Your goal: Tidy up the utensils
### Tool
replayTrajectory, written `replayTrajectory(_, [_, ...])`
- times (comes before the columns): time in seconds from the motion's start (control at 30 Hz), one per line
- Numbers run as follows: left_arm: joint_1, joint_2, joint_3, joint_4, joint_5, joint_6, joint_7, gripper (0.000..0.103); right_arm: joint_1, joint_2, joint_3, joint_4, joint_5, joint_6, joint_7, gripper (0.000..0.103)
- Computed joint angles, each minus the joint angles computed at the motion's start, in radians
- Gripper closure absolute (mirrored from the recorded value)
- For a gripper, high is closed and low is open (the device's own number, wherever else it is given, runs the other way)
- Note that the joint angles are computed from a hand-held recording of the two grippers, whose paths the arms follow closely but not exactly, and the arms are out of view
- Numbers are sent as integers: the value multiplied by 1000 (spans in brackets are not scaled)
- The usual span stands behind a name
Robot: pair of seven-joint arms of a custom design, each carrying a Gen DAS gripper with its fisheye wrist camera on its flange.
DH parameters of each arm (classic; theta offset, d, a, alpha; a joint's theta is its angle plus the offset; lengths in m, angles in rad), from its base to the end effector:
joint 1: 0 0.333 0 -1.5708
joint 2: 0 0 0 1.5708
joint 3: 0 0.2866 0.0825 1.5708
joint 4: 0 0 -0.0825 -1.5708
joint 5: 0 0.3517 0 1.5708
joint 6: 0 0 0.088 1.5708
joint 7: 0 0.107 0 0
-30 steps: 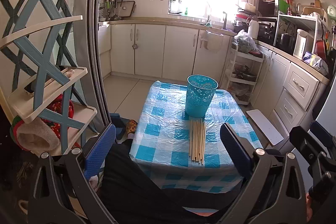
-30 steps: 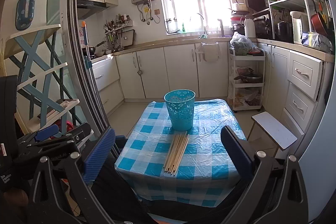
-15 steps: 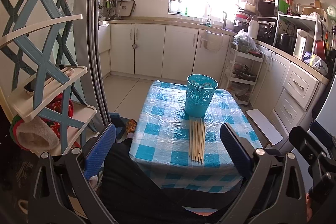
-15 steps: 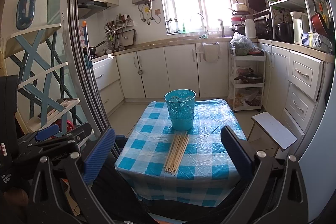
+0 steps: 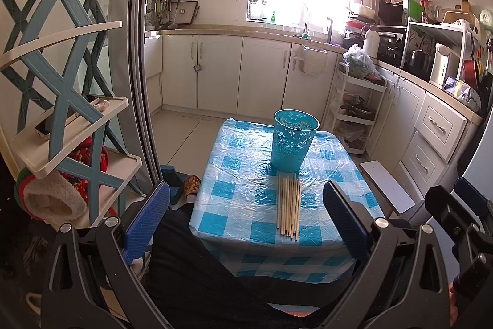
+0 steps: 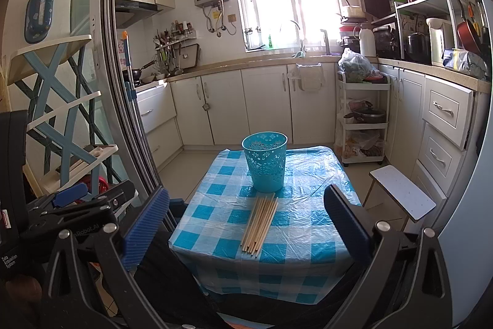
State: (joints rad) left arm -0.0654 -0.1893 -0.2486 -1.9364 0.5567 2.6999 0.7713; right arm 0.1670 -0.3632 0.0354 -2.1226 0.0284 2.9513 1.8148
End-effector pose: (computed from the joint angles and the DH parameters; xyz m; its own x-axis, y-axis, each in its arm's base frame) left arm 0.4919 -0.1916 0.6501 0.0322 -0.9963 0.0801 -0.5087 -0.0854 -0.8567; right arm 0.4584 0.0956 0.6874 0.0994 -0.9658 -0.2393 -0.4018 0.1810 -0.8977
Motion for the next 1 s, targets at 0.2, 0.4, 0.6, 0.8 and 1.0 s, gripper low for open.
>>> replayTrajectory(0.2, [0,-1,1,-2,0,1,1,7,-1,0,2,-2,-1,2,0,6])
replayTrajectory(0.4, [-1,-3,0,-5,-2,1,0,7,-4,2,8,1,-7,0,9,6])
replayTrajectory(0.6, [-4,-7,-2,-15,-9,1,3,7,5,6,6,6,-5,-6,4,6])
replayTrajectory(0.8, [-15,40,6,26,-34,-23,34,7,16,34,-9,26,15,-25,-15,6])
replayTrajectory(1.0, [-32,141,33,112,-57,-44,68,7,-2,106,-7,89,5,-75,-9,6])
